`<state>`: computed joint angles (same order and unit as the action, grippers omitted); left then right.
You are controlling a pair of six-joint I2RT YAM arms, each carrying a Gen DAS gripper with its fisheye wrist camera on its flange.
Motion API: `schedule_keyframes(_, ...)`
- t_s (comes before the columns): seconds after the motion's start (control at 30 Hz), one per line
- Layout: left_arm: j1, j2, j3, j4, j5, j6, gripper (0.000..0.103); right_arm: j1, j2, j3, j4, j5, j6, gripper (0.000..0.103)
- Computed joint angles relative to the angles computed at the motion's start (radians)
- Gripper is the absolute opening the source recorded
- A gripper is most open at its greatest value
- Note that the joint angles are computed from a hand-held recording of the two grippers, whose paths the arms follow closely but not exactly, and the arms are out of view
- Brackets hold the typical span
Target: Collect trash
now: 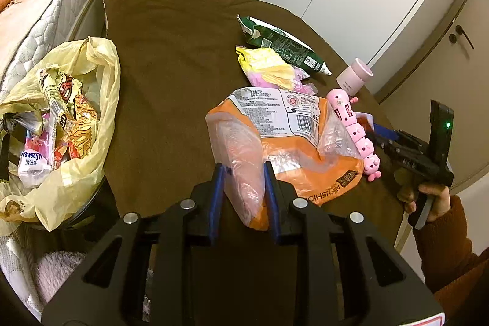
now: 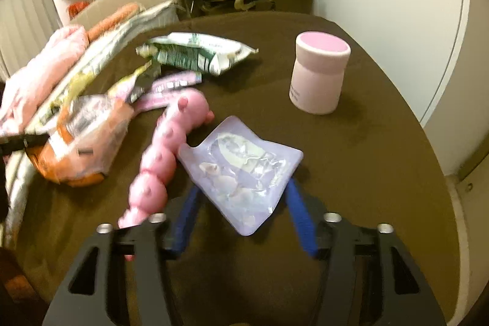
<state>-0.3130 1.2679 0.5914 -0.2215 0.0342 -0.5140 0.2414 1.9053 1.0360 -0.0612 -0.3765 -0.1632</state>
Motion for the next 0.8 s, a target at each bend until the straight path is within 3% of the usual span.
schedule_keyframes(0.1,0.005,-0.008,-0.002,0.004,0.008,-0.006,0.026,-0.005,-0.023,-0.016,0.023,0.000,0.036,0.026)
schedule_keyframes(0.43,-0.026,0.028,0.010,0.042,-0.010,-0.027,0.026,0.001,-0.127,-0.064,0.022,0.019,0.038,0.022)
schedule_keyframes(0.8,-0.069,-0.065,0.063,-0.036,-0.117,-0.001,0.022,0.054,-0.241,-0.067,-0.007,0.041,0.032,0.022)
